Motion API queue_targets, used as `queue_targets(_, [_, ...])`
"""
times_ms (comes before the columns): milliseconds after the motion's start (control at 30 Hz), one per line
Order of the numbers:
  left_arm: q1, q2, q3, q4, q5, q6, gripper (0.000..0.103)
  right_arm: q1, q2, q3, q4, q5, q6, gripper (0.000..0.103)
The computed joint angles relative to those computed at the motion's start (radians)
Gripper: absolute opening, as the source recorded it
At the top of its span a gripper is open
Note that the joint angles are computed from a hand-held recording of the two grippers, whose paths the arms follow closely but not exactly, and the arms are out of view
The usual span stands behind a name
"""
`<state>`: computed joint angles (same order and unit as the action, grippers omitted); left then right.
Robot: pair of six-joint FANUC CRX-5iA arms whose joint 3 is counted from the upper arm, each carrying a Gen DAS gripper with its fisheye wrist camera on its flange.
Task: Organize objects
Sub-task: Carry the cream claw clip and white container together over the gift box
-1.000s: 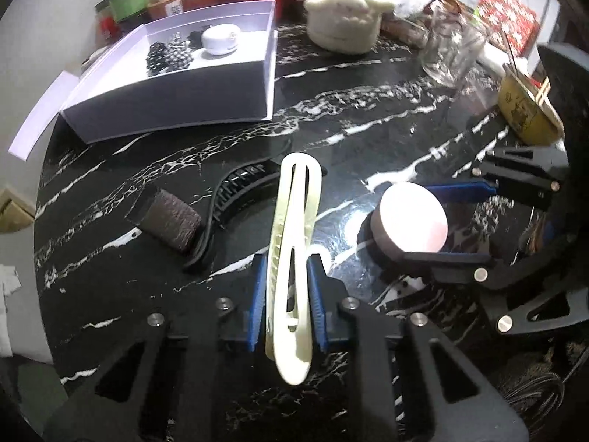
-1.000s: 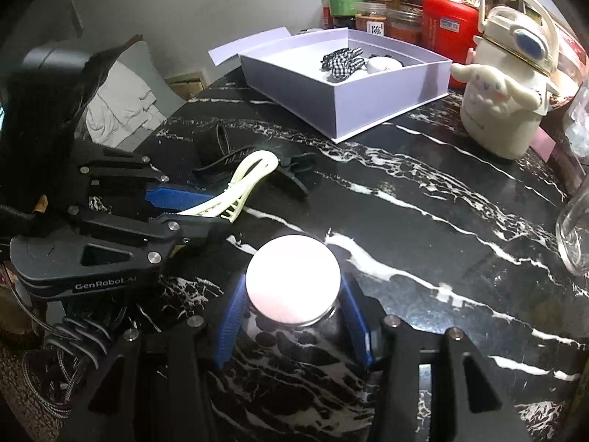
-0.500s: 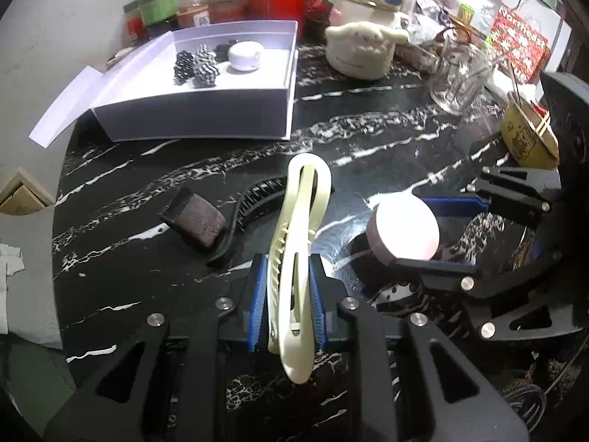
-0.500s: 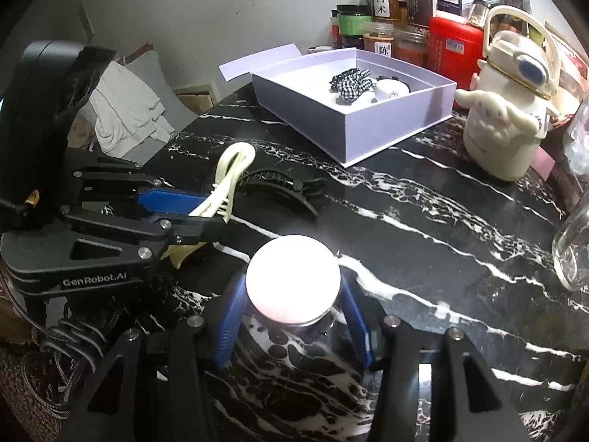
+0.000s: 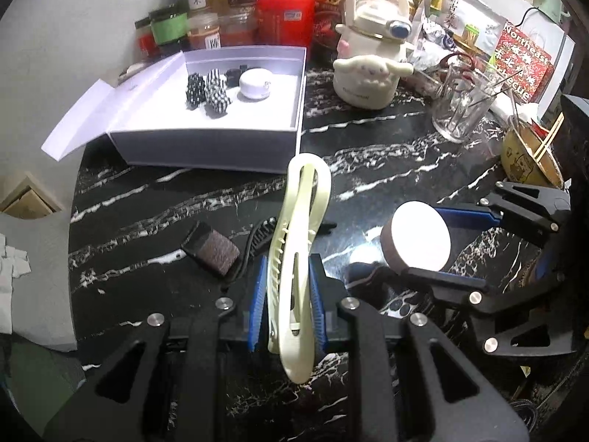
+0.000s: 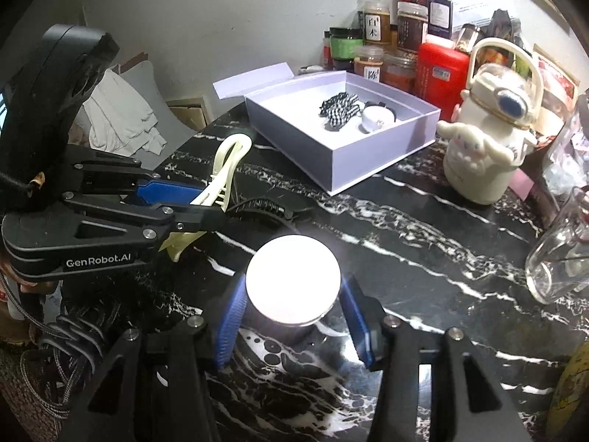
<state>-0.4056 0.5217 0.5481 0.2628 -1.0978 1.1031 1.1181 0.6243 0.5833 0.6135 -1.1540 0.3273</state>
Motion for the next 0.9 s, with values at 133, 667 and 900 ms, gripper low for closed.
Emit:
queue_targets(133, [-0.001, 0.0, 0.012, 0.012, 0.008, -0.013, 0.021, -0.002, 0.007, 0.024, 0.019, -0.025, 0.014, 0.052])
queue_targets(667, [-0.009, 0.116, 0.221, 0.028, -0.035, -0.016, 0.021, -0.052, 0.039, 0.122, 0.045, -0.043, 0.099, 0.052])
queue_targets(900, [-0.006, 0.232, 0.403, 0.039, -0.098, -0.005, 0.021, -0.102, 0.083, 0.209, 0.02, -0.061, 0.155, 0.052])
